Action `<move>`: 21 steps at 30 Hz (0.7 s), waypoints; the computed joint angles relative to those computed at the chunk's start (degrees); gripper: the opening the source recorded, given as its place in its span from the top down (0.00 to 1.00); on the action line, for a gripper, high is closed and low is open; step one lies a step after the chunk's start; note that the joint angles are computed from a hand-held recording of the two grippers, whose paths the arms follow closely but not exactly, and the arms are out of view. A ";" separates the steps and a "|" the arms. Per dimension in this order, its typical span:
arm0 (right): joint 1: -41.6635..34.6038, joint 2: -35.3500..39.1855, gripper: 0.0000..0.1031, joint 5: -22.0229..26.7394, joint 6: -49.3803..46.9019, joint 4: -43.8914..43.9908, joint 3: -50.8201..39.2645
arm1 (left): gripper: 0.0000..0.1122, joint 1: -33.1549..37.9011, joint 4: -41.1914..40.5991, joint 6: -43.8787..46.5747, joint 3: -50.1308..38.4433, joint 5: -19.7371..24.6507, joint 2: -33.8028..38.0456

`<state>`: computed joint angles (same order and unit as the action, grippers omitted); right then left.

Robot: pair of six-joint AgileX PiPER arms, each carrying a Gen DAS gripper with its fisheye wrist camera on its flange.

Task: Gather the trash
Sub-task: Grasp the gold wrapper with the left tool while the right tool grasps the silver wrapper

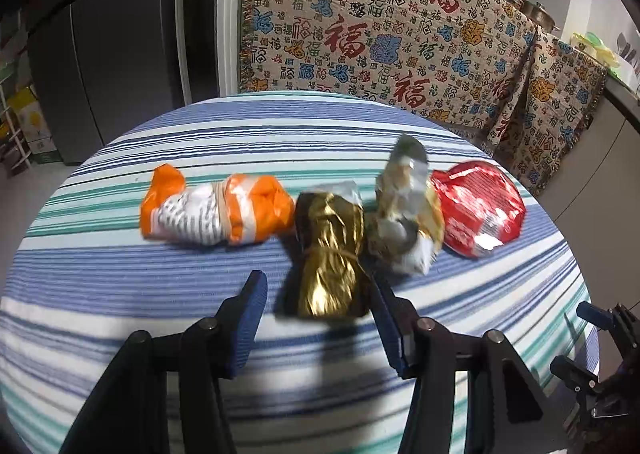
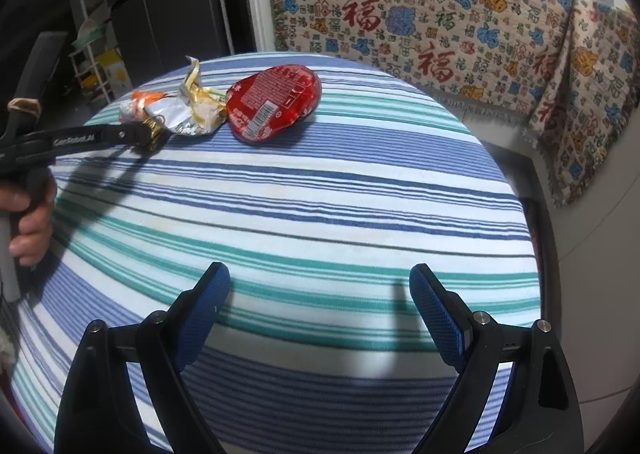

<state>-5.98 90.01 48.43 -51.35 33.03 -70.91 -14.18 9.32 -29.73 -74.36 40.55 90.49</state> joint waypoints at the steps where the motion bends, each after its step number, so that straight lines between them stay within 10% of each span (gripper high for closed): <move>1: 0.00 0.51 0.11 0.18 0.22 0.03 -0.59 | 0.53 0.77 -2.09 2.06 -0.41 -0.46 0.65; 6: -0.12 2.79 0.11 0.69 1.87 0.52 -3.53 | 0.54 1.48 -6.48 8.94 -0.33 -2.37 1.95; 10: 0.34 4.52 0.11 0.92 3.38 0.68 -5.99 | 0.78 1.89 -9.65 12.38 0.43 -3.84 1.75; 21: 4.88 10.19 0.17 0.98 10.23 -0.61 -14.02 | 0.85 -1.03 -1.01 -1.48 7.82 2.01 -8.40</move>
